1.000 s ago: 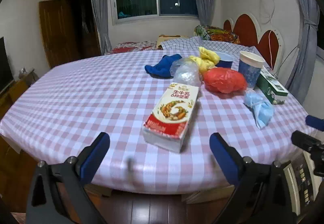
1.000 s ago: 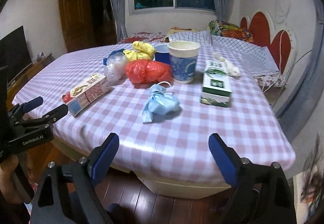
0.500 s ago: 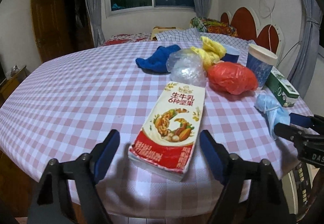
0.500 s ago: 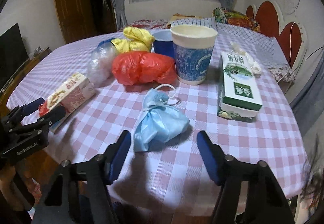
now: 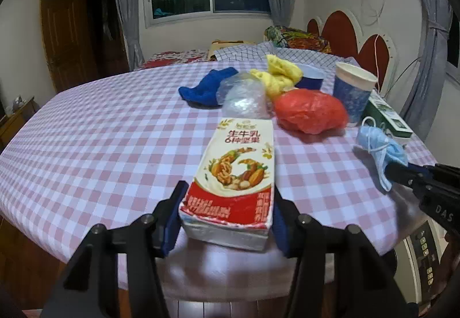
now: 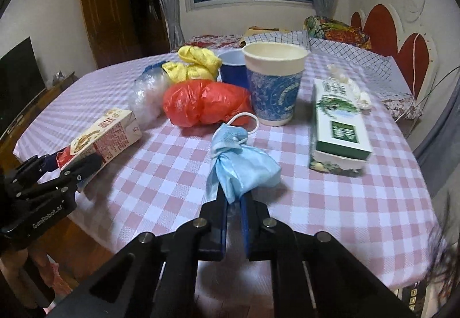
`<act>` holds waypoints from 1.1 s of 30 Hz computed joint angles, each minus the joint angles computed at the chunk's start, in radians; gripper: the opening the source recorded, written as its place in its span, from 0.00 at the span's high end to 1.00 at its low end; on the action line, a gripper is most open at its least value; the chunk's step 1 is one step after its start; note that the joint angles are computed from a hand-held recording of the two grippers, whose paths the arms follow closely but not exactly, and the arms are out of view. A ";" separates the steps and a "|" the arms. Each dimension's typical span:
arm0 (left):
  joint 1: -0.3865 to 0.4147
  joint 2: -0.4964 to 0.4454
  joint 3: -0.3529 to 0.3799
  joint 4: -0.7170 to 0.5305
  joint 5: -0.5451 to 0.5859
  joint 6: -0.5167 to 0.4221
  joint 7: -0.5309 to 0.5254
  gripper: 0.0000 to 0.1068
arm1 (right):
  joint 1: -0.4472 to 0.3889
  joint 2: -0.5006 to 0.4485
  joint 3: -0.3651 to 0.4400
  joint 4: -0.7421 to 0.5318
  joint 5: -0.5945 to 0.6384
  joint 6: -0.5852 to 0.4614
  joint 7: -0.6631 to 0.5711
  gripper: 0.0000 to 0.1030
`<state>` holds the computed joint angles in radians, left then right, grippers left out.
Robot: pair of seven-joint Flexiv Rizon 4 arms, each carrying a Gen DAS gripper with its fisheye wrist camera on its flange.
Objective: Collect trash
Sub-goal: 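Grasp the milk carton with the left tool while the right tool grasps the blue mask, then carry the milk carton and blue mask with both tools over the black bin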
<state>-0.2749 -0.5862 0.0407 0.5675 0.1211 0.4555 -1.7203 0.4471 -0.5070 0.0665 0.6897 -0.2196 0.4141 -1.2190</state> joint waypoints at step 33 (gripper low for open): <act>-0.232 -0.108 -0.076 -0.181 -0.080 0.008 0.141 0.52 | -0.284 0.581 0.041 0.753 -0.182 0.153 0.229 0.92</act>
<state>-0.5068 -0.6946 -0.0358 0.3860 0.0412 0.4638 -1.5793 0.1634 0.0738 0.1075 1.4423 -0.4015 0.5675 -0.9901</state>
